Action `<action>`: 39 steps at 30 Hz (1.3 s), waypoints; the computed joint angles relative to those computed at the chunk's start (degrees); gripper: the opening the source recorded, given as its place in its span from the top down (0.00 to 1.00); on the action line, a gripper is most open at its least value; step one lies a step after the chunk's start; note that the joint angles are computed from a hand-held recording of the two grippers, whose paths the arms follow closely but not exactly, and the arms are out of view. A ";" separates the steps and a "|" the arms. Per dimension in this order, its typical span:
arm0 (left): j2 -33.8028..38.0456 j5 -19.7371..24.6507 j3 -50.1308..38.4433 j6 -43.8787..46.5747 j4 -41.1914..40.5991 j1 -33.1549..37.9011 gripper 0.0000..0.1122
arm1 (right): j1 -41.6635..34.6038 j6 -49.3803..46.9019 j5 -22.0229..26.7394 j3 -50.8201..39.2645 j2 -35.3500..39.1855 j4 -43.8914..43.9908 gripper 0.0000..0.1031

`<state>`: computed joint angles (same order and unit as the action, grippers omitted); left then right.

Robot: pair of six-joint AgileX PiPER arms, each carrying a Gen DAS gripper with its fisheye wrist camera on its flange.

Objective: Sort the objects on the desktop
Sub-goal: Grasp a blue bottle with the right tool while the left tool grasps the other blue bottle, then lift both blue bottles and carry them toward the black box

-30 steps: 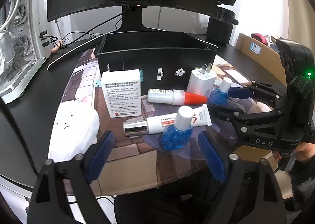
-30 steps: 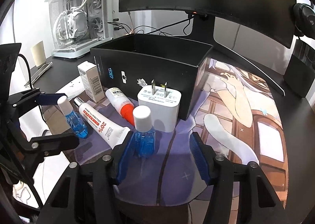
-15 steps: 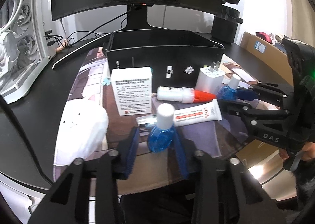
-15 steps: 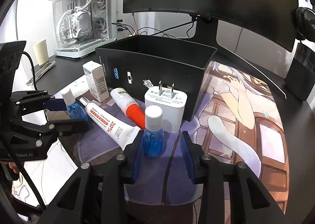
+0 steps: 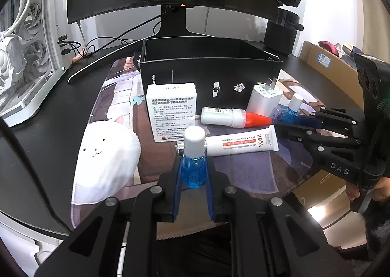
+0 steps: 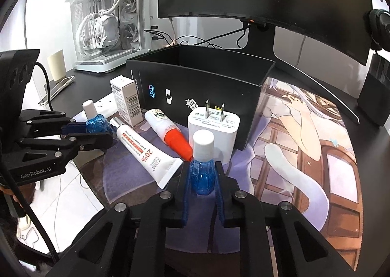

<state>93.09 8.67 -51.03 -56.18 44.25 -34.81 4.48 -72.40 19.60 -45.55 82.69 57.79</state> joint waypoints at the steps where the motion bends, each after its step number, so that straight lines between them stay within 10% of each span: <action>1: -0.12 0.19 0.00 -0.05 0.18 -0.07 0.87 | -0.25 -0.25 0.29 0.03 -0.06 0.38 0.83; 39: -7.66 3.45 -2.93 30.86 -28.14 3.16 0.87 | -4.72 1.48 9.19 -4.72 -5.24 -7.06 0.83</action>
<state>85.44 12.12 -53.96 -25.32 16.11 -31.66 -0.24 -70.92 28.79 -50.27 77.44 50.73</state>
